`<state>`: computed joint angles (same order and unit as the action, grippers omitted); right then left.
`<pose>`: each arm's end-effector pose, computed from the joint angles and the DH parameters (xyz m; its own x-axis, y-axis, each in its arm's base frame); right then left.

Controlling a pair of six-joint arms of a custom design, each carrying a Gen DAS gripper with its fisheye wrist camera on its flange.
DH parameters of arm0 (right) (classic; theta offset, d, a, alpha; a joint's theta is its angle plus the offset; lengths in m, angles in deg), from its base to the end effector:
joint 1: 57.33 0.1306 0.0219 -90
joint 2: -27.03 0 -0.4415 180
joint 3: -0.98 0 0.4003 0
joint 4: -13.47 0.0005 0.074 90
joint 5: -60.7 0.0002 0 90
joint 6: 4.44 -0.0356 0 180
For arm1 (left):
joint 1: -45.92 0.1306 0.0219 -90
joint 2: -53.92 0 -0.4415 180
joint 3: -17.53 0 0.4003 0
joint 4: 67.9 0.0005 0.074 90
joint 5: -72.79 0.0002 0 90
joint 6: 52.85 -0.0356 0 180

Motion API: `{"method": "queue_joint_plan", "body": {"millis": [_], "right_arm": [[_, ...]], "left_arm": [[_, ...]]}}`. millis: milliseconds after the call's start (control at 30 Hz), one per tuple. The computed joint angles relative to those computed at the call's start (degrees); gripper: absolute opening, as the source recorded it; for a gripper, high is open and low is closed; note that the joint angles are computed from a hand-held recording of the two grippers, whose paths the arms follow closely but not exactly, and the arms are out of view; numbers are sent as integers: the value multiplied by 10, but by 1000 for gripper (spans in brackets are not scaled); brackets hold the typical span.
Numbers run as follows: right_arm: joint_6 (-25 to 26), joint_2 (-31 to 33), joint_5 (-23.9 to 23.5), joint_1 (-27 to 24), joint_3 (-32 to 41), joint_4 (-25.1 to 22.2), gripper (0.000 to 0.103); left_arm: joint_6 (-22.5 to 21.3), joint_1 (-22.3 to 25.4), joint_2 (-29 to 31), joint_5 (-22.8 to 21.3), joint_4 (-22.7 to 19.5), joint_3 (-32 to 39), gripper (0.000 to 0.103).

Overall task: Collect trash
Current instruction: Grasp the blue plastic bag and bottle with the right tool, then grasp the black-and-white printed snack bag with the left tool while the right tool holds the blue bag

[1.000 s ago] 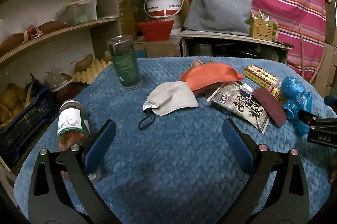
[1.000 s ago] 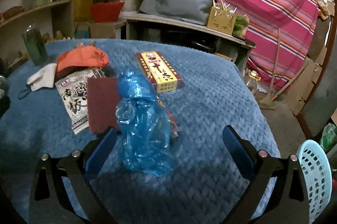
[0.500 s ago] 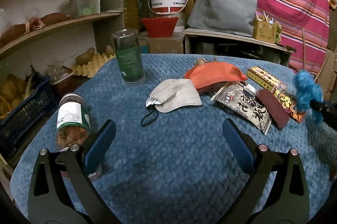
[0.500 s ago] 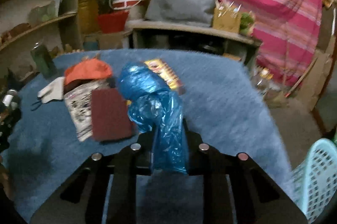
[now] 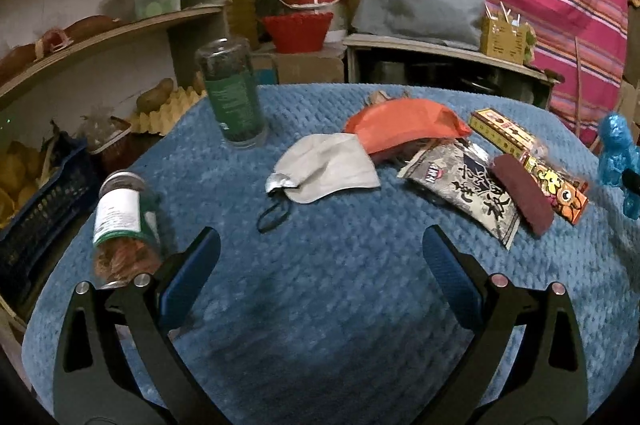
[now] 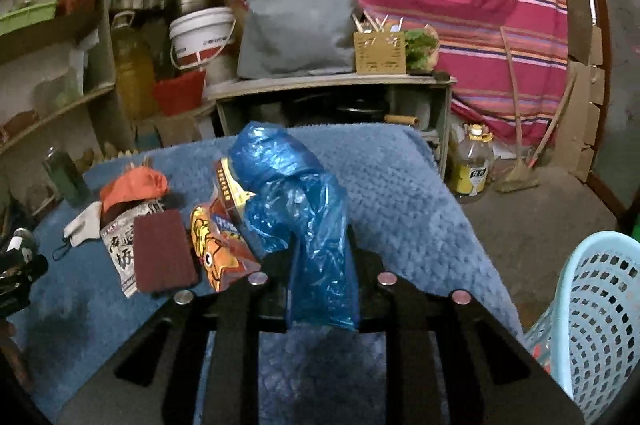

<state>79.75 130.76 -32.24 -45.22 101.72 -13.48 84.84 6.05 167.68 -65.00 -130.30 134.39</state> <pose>0.6072 0.1316 0.4838 -0.5111 -0.0063 -0.8595 -0.2023 0.9728 0.1132 0.5149 -0.3964 0.4720 -0.5481 -0.1896 -0.8147 -0.3935 0.9179 0.0512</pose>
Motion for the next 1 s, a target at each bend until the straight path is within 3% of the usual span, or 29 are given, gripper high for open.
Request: {"method": "queue_joint_plan", "body": {"millis": [200, 533, 733, 900, 1000], "right_arm": [[8, 7, -6, 1, 10, -16, 20], [0, 8, -21, -4, 9, -14, 20], [2, 11, -24, -5, 13, -18, 20], [1, 11, -23, -5, 13, -18, 20], [5, 12, -20, -4, 15, -21, 20]], "left_arm": [[-12, 8, 45, 46, 1, 77, 98], [-27, 37, 144, 114, -84, 222, 98], [-33, 51, 144, 148, -43, 217, 97], [-48, 54, 153, 172, -46, 227, 55], [-65, 47, 154, 151, -41, 231, 43]]}}
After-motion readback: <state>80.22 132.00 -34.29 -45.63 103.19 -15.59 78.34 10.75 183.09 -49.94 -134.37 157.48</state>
